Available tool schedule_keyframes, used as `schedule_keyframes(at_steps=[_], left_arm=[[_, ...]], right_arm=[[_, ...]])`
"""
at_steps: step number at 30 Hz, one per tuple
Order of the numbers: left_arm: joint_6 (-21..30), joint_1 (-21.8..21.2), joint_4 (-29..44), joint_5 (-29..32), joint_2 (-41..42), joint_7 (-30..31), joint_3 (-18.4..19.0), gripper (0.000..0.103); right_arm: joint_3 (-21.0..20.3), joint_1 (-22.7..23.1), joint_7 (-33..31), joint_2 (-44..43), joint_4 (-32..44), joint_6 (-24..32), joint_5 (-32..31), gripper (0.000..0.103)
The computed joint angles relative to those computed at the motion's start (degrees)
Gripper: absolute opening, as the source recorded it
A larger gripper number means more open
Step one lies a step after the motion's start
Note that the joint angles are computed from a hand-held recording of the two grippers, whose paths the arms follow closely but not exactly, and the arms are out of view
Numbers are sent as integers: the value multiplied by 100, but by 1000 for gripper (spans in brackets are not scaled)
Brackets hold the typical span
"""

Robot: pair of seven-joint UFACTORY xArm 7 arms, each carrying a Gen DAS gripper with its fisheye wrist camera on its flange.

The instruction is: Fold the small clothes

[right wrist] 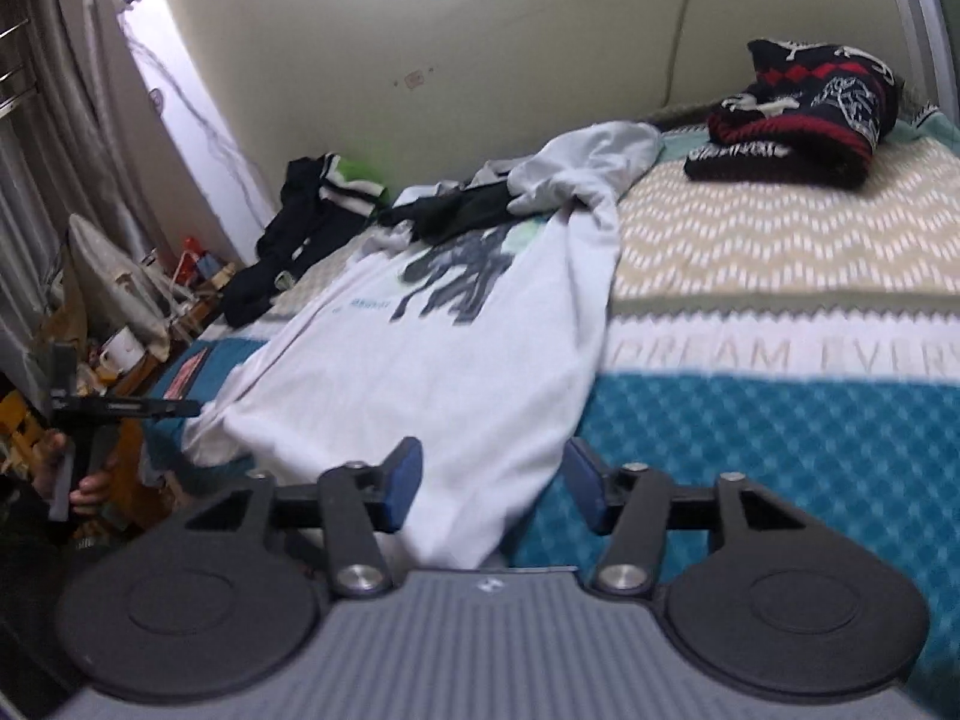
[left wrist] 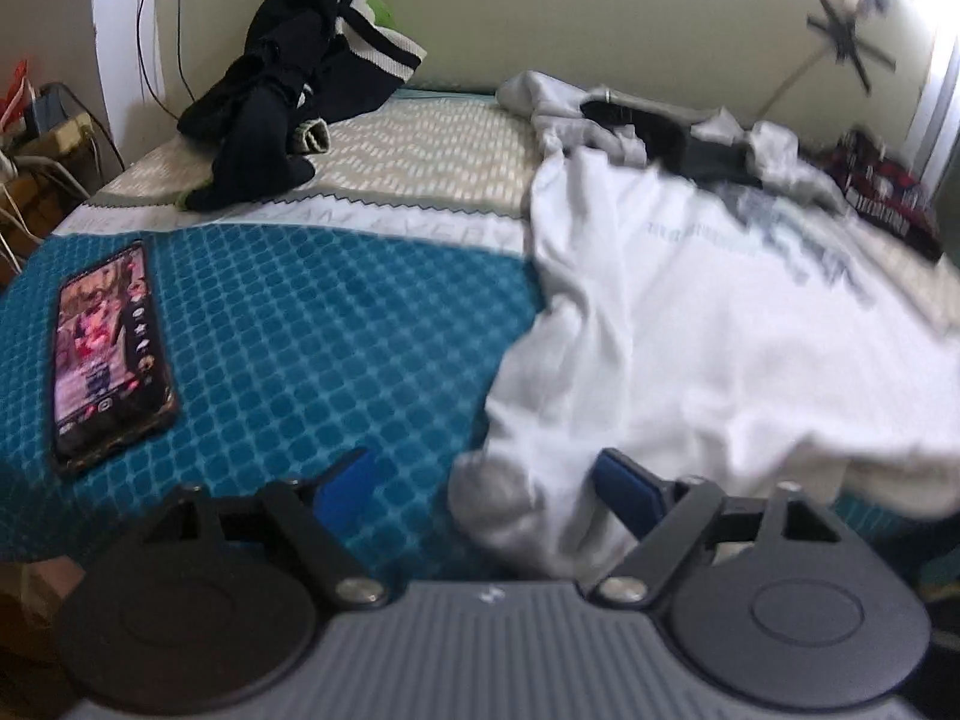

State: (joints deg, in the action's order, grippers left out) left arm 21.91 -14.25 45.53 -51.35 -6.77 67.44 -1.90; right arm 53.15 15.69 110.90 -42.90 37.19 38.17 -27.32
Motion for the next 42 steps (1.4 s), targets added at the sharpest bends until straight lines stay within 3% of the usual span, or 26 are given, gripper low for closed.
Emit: schedule_keyframes(at_steps=[1, 2, 3, 4, 5, 6, 9, 13, 18, 20, 23, 25, 27, 28, 29, 30, 32, 33, 36, 38, 40, 42], left_arm=[[-134, -39, -137, -88, -97, 183, -14, 65], [-120, -75, -216, -148, -192, 350, 9, 41], [135, -81, -244, -114, -308, 412, 72, 24], [403, -56, -224, 10, -369, 320, 116, 8], [722, -24, -178, 85, -434, 212, 176, 8], [1106, 8, -110, 14, -509, 199, 292, 8], [2216, 225, 192, -460, -660, 94, 672, 7], [3430, 659, 881, -1169, -266, -437, 959, 7], [3637, 931, 1606, -1415, 361, -1017, 592, 7], [3540, 977, 1943, -1404, 618, -1272, 367, 7], [2944, 846, 2711, -1207, 1190, -1762, -46, 8], [2339, 631, 3466, -836, 1809, -2500, -328, 11], [1625, 303, 4230, -131, 2502, -3294, -489, 49], [1318, 143, 4469, 259, 2750, -3538, -496, 73], [1019, -160, 4589, 797, 2939, -3968, -301, 70], [959, -224, 4577, 1096, 2998, -4157, -257, 68], [1099, 206, 4421, 1029, 2989, -3817, -668, 72], [1043, 282, 4240, 940, 2911, -3639, -704, 73], [1263, 691, 3862, 786, 2770, -3351, -994, 73], [1484, 856, 3706, 615, 2693, -3110, -1145, 73], [1398, 860, 3417, 467, 2553, -2760, -1223, 73], [1195, 730, 3065, 422, 2362, -2641, -1238, 63]], right_arm=[[120, -64, 95, 11, 3, -109, -1, 52], [205, -120, 188, 60, 8, -217, -27, 52], [302, -198, 288, 186, 39, -327, -83, 51], [343, -258, 287, 312, 54, -440, -114, 41], [420, -348, 220, 464, 110, -526, -124, 11], [473, -392, 191, 564, 169, -550, -137, 4], [478, -333, 270, 227, 159, -690, -354, 1], [197, -100, 436, -744, -190, -688, -167, 1], [-174, -285, 618, -1707, -818, -1134, 77, 1], [-367, -472, 506, -1842, -1018, -1429, 126, 1], [-707, -1028, 61, -1683, -1139, -2074, 45, 1], [-806, -1770, -133, -1444, -1143, -2681, 0, 2], [-656, -2634, -26, -1170, -989, -2843, -128, 4], [-431, -3085, -129, -1046, -806, -2594, -134, 14], [-214, -3344, -455, -908, -592, -2106, 98, 43], [-103, -3473, -721, -703, -469, -1791, 286, 56], [-341, -3075, -610, -501, -554, -1881, -46, 55], [-379, -2878, -581, -621, -702, -2065, -149, 55], [-364, -2370, -919, -604, -751, -1886, 55, 56], [-245, -2266, -856, -551, -761, -1990, 88, 56], [-82, -2245, -867, -415, -700, -1883, 146, 56], [1, -2217, -922, -118, -593, -1681, 153, 40]])
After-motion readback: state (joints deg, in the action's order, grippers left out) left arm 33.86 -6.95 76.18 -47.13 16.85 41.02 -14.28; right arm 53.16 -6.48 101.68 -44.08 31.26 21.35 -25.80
